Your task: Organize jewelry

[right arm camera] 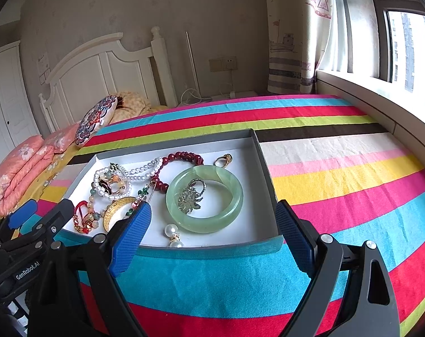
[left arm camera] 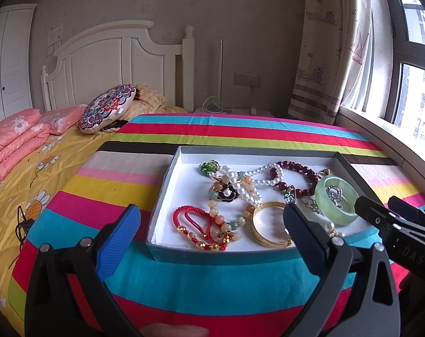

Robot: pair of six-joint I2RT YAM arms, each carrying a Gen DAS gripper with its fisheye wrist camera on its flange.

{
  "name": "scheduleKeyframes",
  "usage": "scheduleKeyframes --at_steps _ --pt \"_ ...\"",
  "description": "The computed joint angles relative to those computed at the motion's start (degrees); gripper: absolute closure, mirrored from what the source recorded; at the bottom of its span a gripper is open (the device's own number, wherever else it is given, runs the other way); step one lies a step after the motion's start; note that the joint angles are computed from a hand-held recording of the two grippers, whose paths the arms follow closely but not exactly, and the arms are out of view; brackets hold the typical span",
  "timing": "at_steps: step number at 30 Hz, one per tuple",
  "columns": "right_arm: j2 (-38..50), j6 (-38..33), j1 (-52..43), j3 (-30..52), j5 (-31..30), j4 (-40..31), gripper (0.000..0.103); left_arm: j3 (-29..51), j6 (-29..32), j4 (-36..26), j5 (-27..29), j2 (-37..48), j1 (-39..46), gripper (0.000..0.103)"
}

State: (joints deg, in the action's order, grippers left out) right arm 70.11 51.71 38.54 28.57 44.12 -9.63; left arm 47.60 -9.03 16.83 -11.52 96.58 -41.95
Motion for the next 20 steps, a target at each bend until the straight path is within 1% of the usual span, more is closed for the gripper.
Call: scheduleKeyframes --at_steps 4,7,9,12,14,17,18,20 --pt "0.06 -0.8 -0.63 -0.06 -1.24 0.57 0.016 0.91 0.73 -1.04 0.76 0.59 0.16 0.002" --pt "0.04 -1.18 -0.69 -0.32 -1.35 1.46 0.016 1.3 1.25 -1.81 0.23 0.83 -0.08 0.002" --pt "-0.02 -1.21 -0.51 -0.42 -1.08 1.64 0.016 1.48 0.46 -2.44 0.15 0.86 0.2 0.002" --pt "-0.08 -1.25 -0.52 -0.48 -1.15 1.69 0.016 2.71 -0.58 -4.39 2.59 1.4 1.81 0.002" --pt "-0.99 -1.41 -0.32 -0.78 -1.12 1.46 0.016 2.0 -0.42 -3.83 2.58 0.62 2.55 0.002" --pt "-3.98 -0.13 0.59 -0.57 -2.61 -1.92 0.016 0.57 -0.45 -7.09 2.52 -2.33 3.44 0.002" --pt "-4.56 0.23 1.16 -0.04 -3.19 -3.53 0.016 -0.78 -0.12 -7.3 3.3 -3.8 3.94 0.002" --pt "-4.0 0.3 2.41 1.65 -3.84 -6.92 0.016 -1.56 0.38 -9.4 2.93 -5.16 4.29 0.002"
